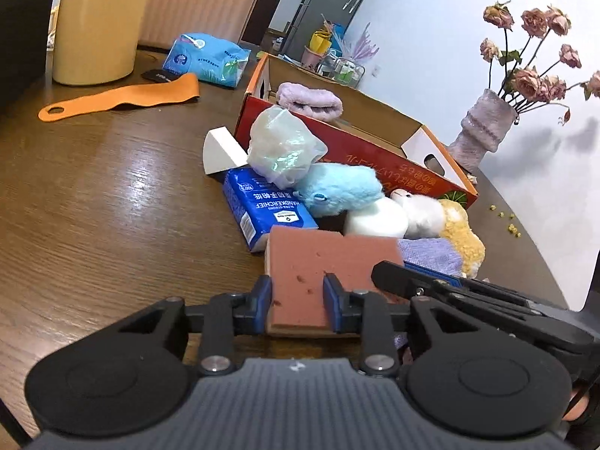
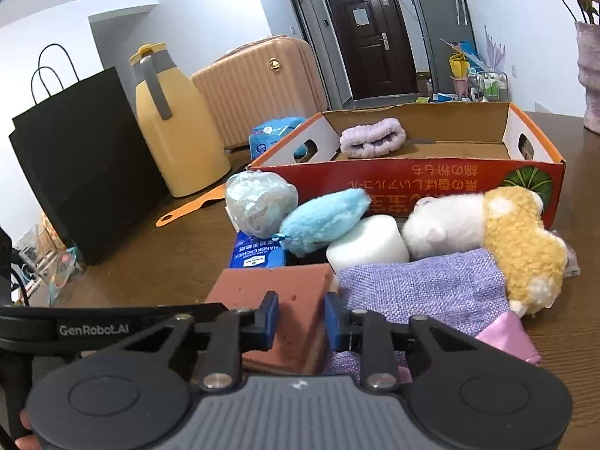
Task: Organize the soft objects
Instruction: 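Close the left gripper on the red sponge while the right gripper grips it too, then carry the red sponge into the box beside the towel and release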
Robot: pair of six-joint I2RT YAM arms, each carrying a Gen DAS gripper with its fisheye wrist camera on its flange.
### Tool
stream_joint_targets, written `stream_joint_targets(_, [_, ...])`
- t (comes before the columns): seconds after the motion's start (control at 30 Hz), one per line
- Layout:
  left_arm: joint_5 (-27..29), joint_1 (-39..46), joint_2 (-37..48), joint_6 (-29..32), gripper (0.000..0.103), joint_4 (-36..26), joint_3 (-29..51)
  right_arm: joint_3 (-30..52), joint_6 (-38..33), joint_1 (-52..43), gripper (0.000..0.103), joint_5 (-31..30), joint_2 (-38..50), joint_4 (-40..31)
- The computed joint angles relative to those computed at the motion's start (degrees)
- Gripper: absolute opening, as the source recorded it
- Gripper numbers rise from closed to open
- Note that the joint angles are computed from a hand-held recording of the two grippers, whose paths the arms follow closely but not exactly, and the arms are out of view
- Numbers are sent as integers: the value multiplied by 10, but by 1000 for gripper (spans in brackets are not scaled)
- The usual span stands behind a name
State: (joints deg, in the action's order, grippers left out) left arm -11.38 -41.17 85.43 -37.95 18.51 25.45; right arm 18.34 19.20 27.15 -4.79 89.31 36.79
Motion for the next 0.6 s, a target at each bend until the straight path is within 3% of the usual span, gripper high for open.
stream_joint_targets(0.27, [-32,-30,-28,-10,29,-35,0,-10,-1,11,24,11,-22,-9])
stream_joint_targets(0.6, [-120,-121,-137,-27,29,-128,-1,-68,12,48,24,58,-207,-89])
